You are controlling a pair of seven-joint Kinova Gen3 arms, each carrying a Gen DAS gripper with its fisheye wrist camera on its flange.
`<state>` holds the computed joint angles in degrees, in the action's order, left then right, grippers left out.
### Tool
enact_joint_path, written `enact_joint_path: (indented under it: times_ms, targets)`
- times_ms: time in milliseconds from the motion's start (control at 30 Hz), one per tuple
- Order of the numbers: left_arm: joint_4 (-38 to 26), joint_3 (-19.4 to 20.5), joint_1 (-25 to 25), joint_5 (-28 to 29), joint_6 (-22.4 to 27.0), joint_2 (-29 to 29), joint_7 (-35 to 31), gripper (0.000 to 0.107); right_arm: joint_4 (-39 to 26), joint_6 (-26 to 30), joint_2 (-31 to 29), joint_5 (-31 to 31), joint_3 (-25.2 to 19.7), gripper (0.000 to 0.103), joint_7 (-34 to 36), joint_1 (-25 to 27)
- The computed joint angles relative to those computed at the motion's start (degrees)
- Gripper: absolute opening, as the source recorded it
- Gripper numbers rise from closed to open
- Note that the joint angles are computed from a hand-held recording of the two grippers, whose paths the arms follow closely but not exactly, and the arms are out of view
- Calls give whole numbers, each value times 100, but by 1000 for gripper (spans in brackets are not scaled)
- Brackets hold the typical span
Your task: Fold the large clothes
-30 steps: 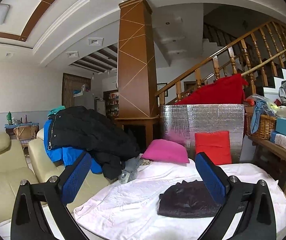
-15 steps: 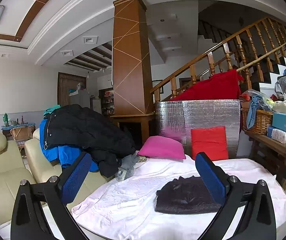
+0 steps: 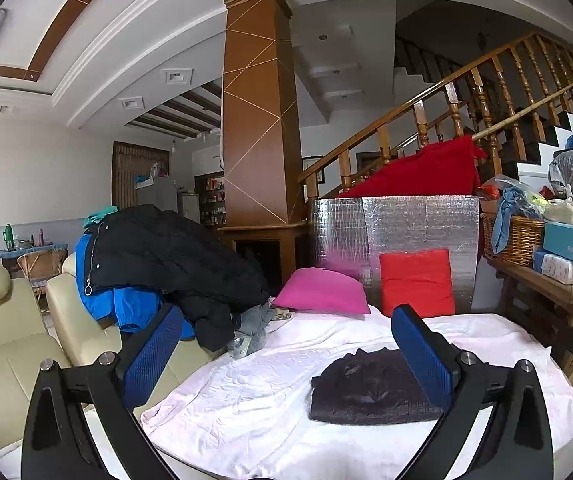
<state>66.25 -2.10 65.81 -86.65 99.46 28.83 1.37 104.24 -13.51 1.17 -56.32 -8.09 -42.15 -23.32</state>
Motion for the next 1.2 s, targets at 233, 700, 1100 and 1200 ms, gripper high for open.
enact_joint_path:
  times_ms: [233, 700, 1100, 1200]
  targets:
    - [-35, -9, -11, 9, -13, 24, -9, 103, 0, -35, 11, -43, 4, 76, 34, -19]
    - [-167, -92, 28, 98, -56, 116, -116, 103, -51, -131, 46, -626, -29, 76, 557, -123]
    - [-93, -75, -7, 130, -125, 84, -77, 103, -64, -174, 70, -813, -27, 76, 735, -181]
    - [-80, -73, -19, 143, -130, 85, -52, 103, -56, -163, 90, -692, -20, 76, 644, -173]
